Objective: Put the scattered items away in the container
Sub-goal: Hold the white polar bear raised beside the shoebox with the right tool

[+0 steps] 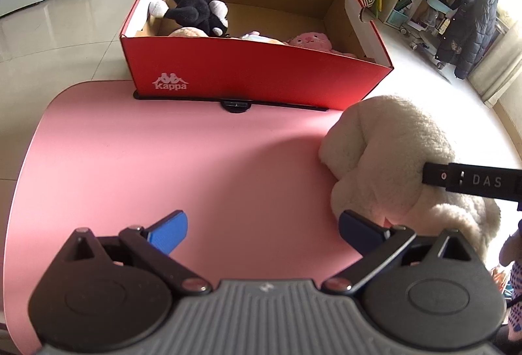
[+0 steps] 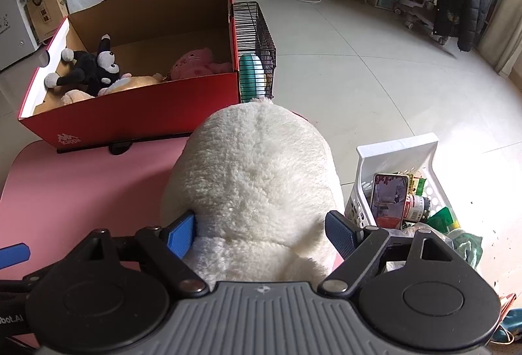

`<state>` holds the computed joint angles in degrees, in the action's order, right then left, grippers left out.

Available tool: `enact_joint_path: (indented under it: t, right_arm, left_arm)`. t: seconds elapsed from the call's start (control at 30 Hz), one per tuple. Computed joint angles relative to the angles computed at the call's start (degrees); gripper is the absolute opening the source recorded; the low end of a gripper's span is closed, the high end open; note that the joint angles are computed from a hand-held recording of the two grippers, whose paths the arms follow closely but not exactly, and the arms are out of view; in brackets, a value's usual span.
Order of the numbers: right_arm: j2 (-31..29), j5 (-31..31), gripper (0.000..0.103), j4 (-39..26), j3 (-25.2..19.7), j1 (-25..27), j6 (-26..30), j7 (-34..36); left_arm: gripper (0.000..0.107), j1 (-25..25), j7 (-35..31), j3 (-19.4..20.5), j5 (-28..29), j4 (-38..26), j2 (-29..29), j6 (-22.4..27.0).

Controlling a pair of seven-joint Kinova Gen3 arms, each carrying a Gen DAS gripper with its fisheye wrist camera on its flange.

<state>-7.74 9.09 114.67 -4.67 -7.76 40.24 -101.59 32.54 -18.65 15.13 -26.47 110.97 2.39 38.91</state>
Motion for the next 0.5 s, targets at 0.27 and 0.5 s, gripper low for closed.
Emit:
enact_joint_path:
  t: [0.27,0.5]
  right_arm:
    - [-0.3,-5.9,0.083,0.9,3.1,0.8,-1.5,8.0]
    - [0.2,-8.7,0.083,0.9,3.6,1.8,-2.1,11.8]
  left_arm:
    - [0.103,0.7,-4.7,-0.6,1.7,-1.3,3.0,-3.4]
    - [0.103,2.6,-10.8,-2.5,4.9,-3.9,8.3,-6.5]
